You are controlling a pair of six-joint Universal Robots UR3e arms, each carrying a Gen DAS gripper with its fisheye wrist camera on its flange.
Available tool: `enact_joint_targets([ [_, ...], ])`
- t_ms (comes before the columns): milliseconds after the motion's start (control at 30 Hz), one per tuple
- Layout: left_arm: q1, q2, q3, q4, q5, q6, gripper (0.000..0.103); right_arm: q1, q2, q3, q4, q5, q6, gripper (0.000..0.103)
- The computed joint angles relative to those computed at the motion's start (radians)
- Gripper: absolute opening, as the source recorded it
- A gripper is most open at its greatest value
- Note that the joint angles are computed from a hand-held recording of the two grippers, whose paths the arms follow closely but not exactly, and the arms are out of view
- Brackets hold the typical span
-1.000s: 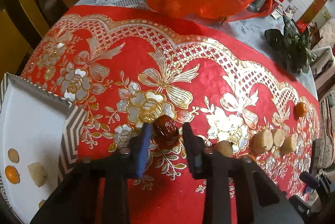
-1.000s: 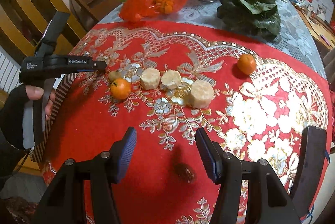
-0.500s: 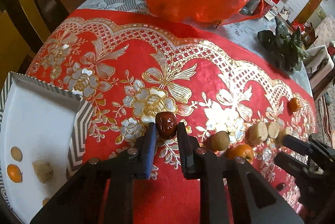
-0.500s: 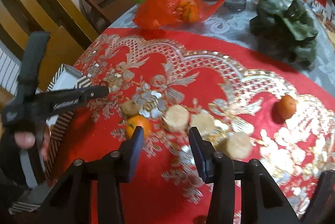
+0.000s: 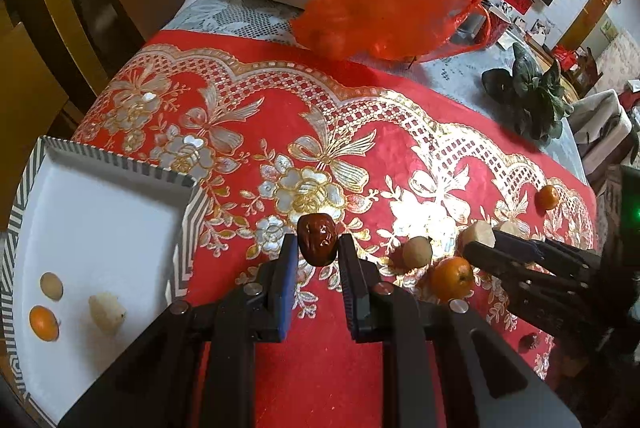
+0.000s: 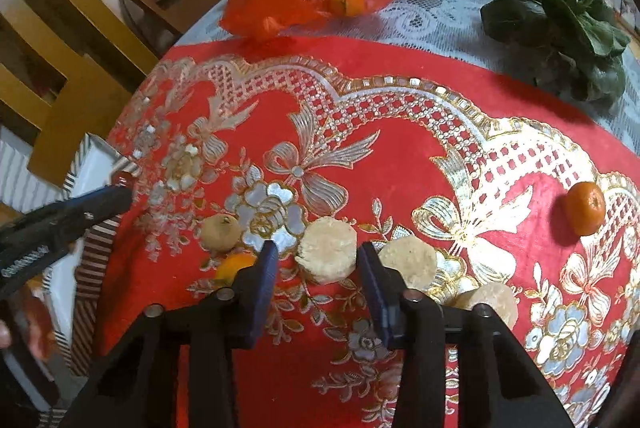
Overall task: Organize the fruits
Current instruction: 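Grasp a red date with the left tool while the right tool grasps a rice cake, then carry the red date and rice cake over the white striped tray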
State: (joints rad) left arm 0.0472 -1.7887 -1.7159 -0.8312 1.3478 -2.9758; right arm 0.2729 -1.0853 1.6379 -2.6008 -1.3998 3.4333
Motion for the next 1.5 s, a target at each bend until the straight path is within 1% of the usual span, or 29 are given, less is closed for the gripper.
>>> enact_joint_targets([
  [133, 0.01, 0.027, -0.022, -0.003, -0.003, 0.004, 0.02, 0.013, -0.005, -0.008, 0.019, -0.033, -0.02, 0.032],
  [333, 0.025, 0.092, -0.058, -0.006, -0.006, 0.022, 0.02, 0.013, -0.112, 0.058, 0.012, -0.048, -0.015, 0.032],
  [467, 0.037, 0.141, -0.08, -0.013, 0.002, 0.037, 0.02, 0.027, -0.172, 0.069, 0.025, -0.041, -0.01, 0.033],
  [700, 0.111, 0.25, -0.139, -0.045, -0.013, 0.086, 0.02, 0.108, -0.163, -0.017, 0.069, -0.046, 0.008, 0.033],
  [933, 0.229, 0.37, -0.208, -0.094, -0.044, 0.157, 0.02, 0.206, -0.065, -0.192, 0.135, -0.05, 0.008, 0.033],
  [1033, 0.304, 0.42, -0.237, -0.125, -0.061, 0.198, 0.02, 0.249, 0.0, -0.303, 0.177, -0.053, 0.003, 0.033],
  [1200, 0.421, 0.483, -0.271, -0.172, -0.084, 0.261, 0.02, 0.306, 0.115, -0.502, 0.263, -0.05, -0.014, 0.033],
  [1300, 0.501, 0.514, -0.286, -0.202, -0.103, 0.306, 0.02, 0.337, 0.193, -0.643, 0.33, -0.048, -0.026, 0.033],
  [1500, 0.611, 0.542, -0.305, -0.236, -0.123, 0.37, 0.02, 0.382, 0.352, -0.941, 0.475, -0.044, -0.048, 0.033],
])
